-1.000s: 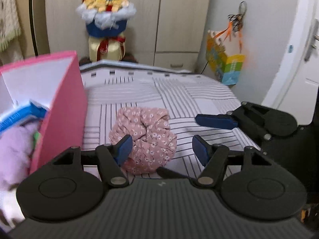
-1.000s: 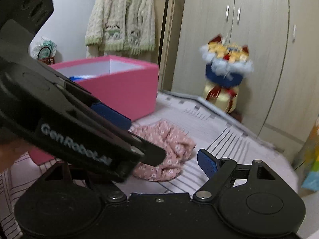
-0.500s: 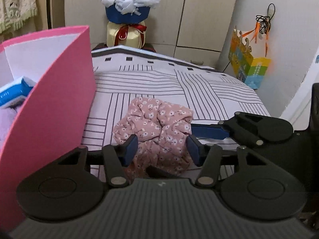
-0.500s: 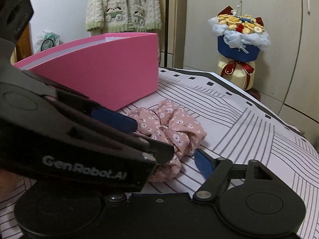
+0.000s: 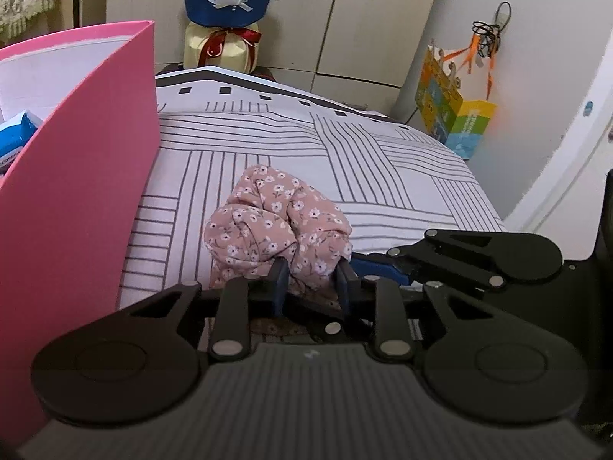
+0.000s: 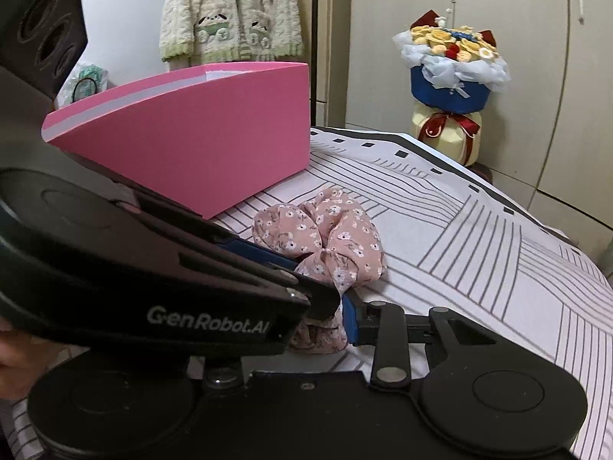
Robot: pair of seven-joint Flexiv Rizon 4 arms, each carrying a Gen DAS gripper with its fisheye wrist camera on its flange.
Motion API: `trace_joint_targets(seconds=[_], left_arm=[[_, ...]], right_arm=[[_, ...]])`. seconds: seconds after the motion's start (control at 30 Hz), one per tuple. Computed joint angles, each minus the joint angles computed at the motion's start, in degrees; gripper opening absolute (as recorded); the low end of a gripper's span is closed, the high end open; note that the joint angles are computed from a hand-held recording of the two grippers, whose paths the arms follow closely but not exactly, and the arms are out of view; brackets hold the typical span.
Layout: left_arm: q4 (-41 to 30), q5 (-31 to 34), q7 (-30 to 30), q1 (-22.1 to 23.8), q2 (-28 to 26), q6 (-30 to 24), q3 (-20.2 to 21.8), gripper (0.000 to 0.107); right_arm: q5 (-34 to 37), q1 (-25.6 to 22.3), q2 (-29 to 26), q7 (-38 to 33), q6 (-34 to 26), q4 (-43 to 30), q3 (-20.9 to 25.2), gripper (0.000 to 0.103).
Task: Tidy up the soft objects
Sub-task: 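Close both grippers on the pink floral cloth from either side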
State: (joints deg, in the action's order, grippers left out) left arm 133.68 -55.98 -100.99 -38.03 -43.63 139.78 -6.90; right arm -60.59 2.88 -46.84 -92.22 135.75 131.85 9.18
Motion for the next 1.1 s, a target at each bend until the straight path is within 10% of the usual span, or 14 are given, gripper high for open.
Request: trace_joint_targets(seconds=[0.4,0.5,0.83,0.97,1.1], left_arm=[[4.4,15.2,-10.5,3.1,1.3,4.4,-0.5,0.021],[3.7,12.9,-10.6,1.5,0.5,5.4,0.3,0.043],[-0.9,-3.5,-3.1,-1.3,-1.6,3.0,-1.6,0.068],[-0.6,-0.9,-6.8,-0.2,-2.4,4.2,-1.7,0.066],[0.6,5.8,-12.3,2.4,-2.4,4.7,-2.1,0.042]], right_arm=[[5.5,-1.9,2.2,0.0,1.8,6.4,0.3,0.016],[7.2,-1.9,2.4,0.1,1.9,7.1,0.5,0.016],[13.9,0.4,3.3,0.1,1.1,8.2,1.4,0.016],[21.4,4.1,3.9,-3.0,2.3,9.7,1.4,0.016],[25.6,5.5,3.7,-3.3,3.8,10.7,2.3,0.016]])
